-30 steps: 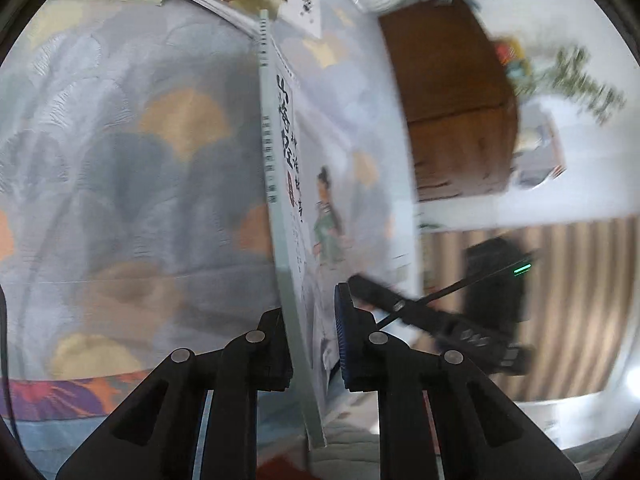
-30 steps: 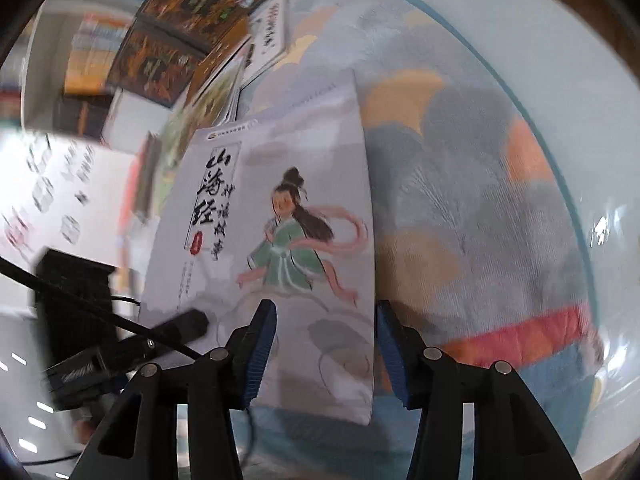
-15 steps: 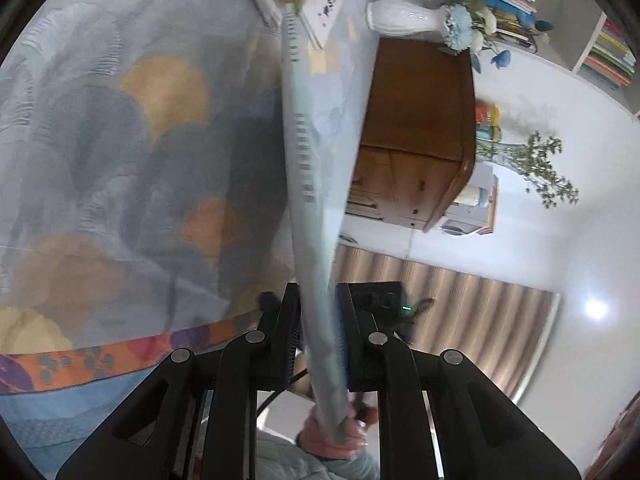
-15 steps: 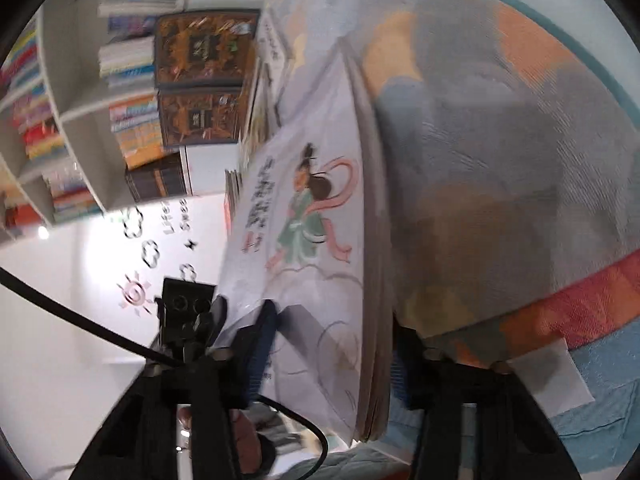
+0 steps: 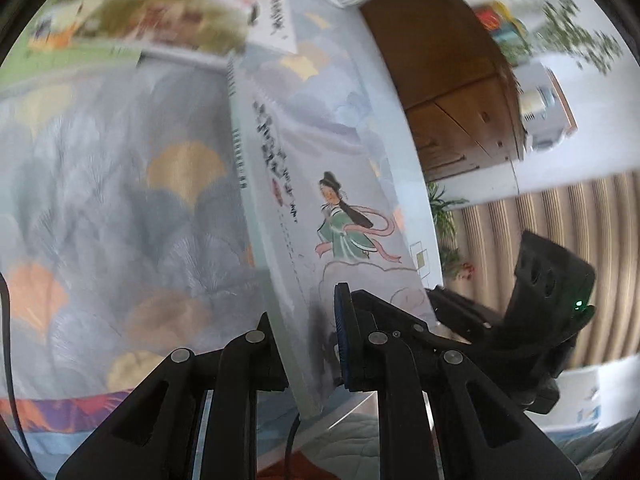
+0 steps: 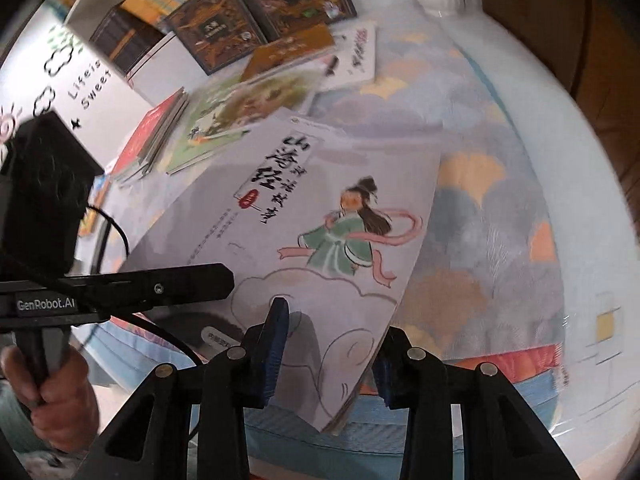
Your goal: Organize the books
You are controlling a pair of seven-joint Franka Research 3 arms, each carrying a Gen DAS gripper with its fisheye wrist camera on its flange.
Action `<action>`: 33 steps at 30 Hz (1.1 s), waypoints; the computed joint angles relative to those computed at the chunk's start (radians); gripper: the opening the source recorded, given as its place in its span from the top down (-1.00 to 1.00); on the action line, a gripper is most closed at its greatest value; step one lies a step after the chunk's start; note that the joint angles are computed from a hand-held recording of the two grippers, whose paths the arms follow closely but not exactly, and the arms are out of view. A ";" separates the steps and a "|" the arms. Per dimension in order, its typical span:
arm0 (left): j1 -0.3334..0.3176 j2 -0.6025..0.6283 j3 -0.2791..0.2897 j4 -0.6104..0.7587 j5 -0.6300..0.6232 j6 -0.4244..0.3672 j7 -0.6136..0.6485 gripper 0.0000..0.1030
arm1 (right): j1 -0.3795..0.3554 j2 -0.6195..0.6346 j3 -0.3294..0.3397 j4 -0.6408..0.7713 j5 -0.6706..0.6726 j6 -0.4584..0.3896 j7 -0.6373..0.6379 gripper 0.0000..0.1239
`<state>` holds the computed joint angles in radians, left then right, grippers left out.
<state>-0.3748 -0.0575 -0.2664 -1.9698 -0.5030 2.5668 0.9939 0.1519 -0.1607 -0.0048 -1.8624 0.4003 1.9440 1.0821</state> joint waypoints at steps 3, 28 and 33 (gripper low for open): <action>0.000 -0.011 0.003 0.021 0.030 -0.015 0.048 0.75 | 0.008 -0.029 0.013 -0.009 -0.004 0.027 0.042 0.41; 0.130 -0.564 0.308 -0.407 0.105 0.005 0.179 0.68 | 0.374 0.333 0.214 0.380 -0.209 0.370 0.226 0.38; 0.155 -0.593 0.423 -0.430 0.101 0.003 0.273 0.64 | 0.493 0.570 0.187 0.702 -0.312 0.276 0.349 0.38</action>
<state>-0.2200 -0.6505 0.1566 -2.3995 -0.4021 2.5701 1.2664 0.6448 0.4090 0.1826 -1.1605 0.0886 2.2204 1.4315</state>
